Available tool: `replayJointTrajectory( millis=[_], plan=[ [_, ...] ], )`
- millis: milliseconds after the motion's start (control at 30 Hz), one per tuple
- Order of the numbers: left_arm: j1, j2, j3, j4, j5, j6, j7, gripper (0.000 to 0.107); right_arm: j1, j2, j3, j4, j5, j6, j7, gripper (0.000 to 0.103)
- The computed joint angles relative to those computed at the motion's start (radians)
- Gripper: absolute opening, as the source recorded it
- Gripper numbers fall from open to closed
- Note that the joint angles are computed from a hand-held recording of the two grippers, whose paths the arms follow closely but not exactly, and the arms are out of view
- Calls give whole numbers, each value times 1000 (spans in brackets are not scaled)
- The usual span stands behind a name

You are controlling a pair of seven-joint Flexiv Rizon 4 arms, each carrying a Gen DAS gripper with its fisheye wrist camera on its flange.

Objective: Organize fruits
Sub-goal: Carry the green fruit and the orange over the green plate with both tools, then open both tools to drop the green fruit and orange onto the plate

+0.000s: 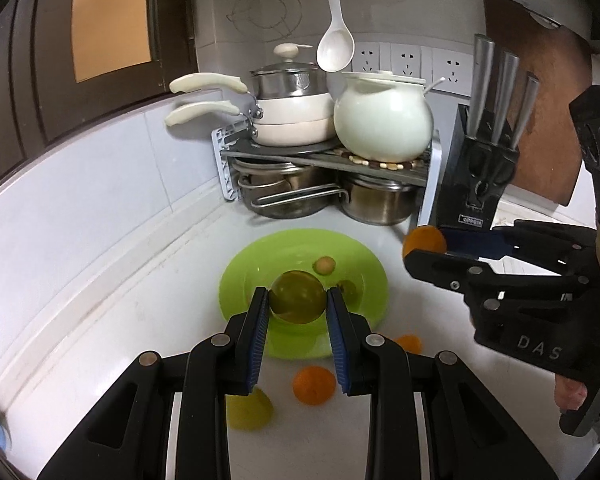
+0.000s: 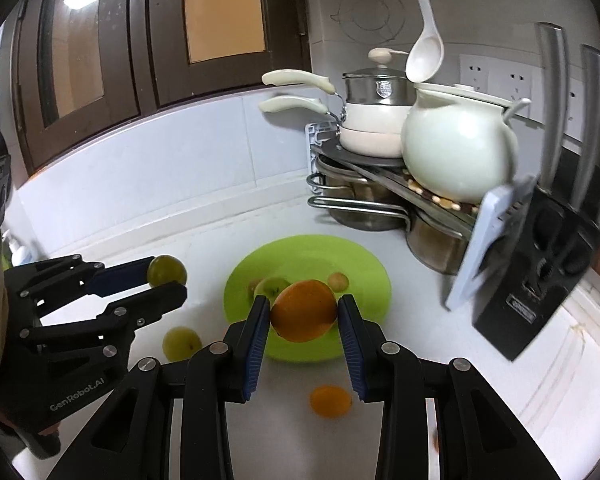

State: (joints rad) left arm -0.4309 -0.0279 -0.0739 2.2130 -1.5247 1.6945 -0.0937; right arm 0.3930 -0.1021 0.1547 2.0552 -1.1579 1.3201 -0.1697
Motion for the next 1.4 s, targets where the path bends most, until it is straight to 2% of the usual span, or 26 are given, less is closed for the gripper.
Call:
replayJointTrajectory(
  millis=[33,100,333,400,667,900,1067,1400],
  plan=[
    [28,-3,13,7,107,-43,-87,29,0,-12,-1,-14,12,1,-16,36],
    [74,-14,17,-1,220,-96,-181,29,3,-39,-4,-41,56,-1,-63,36],
    [193,-84,-6,-77,443,-179,-335,29,33,-117,-26,-128,220,-25,-219,36],
    [225,-105,-19,-103,480,-208,-352,29,39,-141,-30,-156,276,-37,-268,36],
    [309,-190,-24,-188,735,-291,-556,29,62,-220,-41,-251,448,-84,-442,36],
    [352,-267,-25,-267,906,-381,-708,29,77,-289,-44,-333,568,-136,-559,36],
    [378,-317,-26,-321,982,-444,-778,29,93,-335,-67,-376,603,-153,-601,36],
    [393,-404,0,-428,1123,-543,-894,29,90,-421,-50,-482,712,-236,-709,36]
  ],
)
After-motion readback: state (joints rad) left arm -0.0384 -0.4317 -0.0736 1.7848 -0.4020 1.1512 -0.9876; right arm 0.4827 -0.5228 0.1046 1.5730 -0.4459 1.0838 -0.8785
